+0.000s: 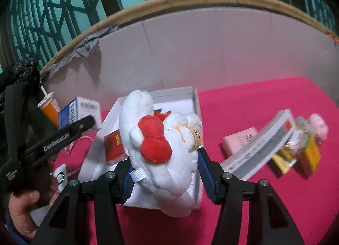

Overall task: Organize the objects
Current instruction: 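Lift the blue box and white bunny and carry them over the tray, then open the left tool to drop the blue box while the right tool drops the bunny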

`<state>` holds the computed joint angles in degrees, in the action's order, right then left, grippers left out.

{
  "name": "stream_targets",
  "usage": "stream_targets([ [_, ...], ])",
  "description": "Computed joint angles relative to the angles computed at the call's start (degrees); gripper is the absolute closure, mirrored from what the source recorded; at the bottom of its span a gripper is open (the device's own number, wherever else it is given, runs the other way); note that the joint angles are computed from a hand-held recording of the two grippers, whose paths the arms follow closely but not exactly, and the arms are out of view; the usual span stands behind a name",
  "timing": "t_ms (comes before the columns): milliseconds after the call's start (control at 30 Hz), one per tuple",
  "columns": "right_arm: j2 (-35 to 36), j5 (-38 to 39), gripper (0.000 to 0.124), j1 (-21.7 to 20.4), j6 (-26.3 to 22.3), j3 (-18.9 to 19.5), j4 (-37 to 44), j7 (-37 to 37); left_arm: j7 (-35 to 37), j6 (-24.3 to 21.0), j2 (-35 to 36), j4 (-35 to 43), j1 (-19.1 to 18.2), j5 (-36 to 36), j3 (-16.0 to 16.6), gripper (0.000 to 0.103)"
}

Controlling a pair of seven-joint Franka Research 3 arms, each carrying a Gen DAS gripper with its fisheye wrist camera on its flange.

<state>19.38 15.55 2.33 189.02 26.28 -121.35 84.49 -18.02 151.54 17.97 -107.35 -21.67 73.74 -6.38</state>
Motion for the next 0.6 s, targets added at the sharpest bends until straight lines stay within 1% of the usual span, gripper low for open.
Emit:
stream_targets([
  [33, 1.3, -0.5, 0.065, -2.3, -1.0, 2.7, 1.1, -0.2, 0.1, 0.5, 0.4, 0.4, 0.3, -0.3, 0.0, 0.023],
  [67, 2.1, -0.4, 0.065, -3.2, -1.9, 3.8, 1.9, -0.6, 0.1, 1.5, 1.0, 1.1, 0.6, -0.6, 0.2, 0.023],
  [100, 3.1, -0.1, 0.065, -3.7, -3.0, 4.7, 3.0, -1.2, 0.5, 2.5, 1.6, 1.7, 0.9, -1.0, 0.3, 0.023],
  [133, 3.9, 0.4, 0.065, -3.1, -4.1, 4.5, 4.2, -1.7, 1.1, 3.4, 2.0, 2.1, 1.1, -1.5, 0.5, 0.023],
  [200, 5.1, 1.1, 0.065, 0.5, -5.6, 1.4, 6.3, -2.2, 3.1, 3.5, 2.7, 3.2, 0.9, -2.6, 0.8, 0.023],
  [267, 6.5, 1.5, 0.065, 4.7, -7.0, -2.6, 8.7, -2.3, 5.7, 2.7, 3.6, 4.6, 0.5, -3.7, 1.0, 0.023],
  [333, 7.8, 2.3, 0.063, 7.4, -7.5, -4.9, 10.4, -2.7, 7.5, 2.3, 4.4, 5.5, 0.0, -4.5, 1.3, 0.022],
  [367, 8.1, 2.3, 0.062, 10.3, -7.1, -7.9, 11.1, -2.1, 8.5, 1.6, 4.9, 6.2, -0.3, -5.2, 1.4, 0.019],
  [400, 8.3, 2.1, 0.061, 14.2, -6.5, -12.0, 11.5, -1.4, 8.8, 0.6, 5.2, 6.6, -0.8, -5.5, 1.7, 0.016],
  [433, 8.6, 1.7, 0.058, 17.7, -6.1, -15.7, 11.9, -0.7, 8.8, -0.8, 5.3, 7.0, -1.5, -5.5, 2.0, 0.006],
  [467, 8.7, 1.5, 0.056, 19.2, -6.0, -17.4, 12.1, -0.6, 8.2, -2.4, 5.2, 7.1, -2.2, -5.0, 2.3, 0.0],
  [500, 8.7, 1.6, 0.048, 18.9, -5.9, -17.1, 12.0, -1.1, 7.0, -3.7, 5.0, 7.1, -2.9, -4.0, 2.6, 0.0],
  [533, 8.6, 1.9, 0.039, 17.3, -5.5, -15.4, 11.6, -2.0, 5.8, -4.8, 4.7, 7.0, -3.3, -3.2, 2.8, 0.0],
  [567, 8.4, 2.3, 0.036, 15.9, -4.8, -13.9, 11.0, -2.8, 4.6, -6.0, 4.3, 6.8, -3.6, -2.5, 2.8, 0.0],
  [600, 8.0, 2.6, 0.034, 15.3, -3.8, -13.2, 10.2, -3.2, 3.4, -6.8, 3.9, 6.6, -3.8, -1.8, 2.7, 0.0],
])
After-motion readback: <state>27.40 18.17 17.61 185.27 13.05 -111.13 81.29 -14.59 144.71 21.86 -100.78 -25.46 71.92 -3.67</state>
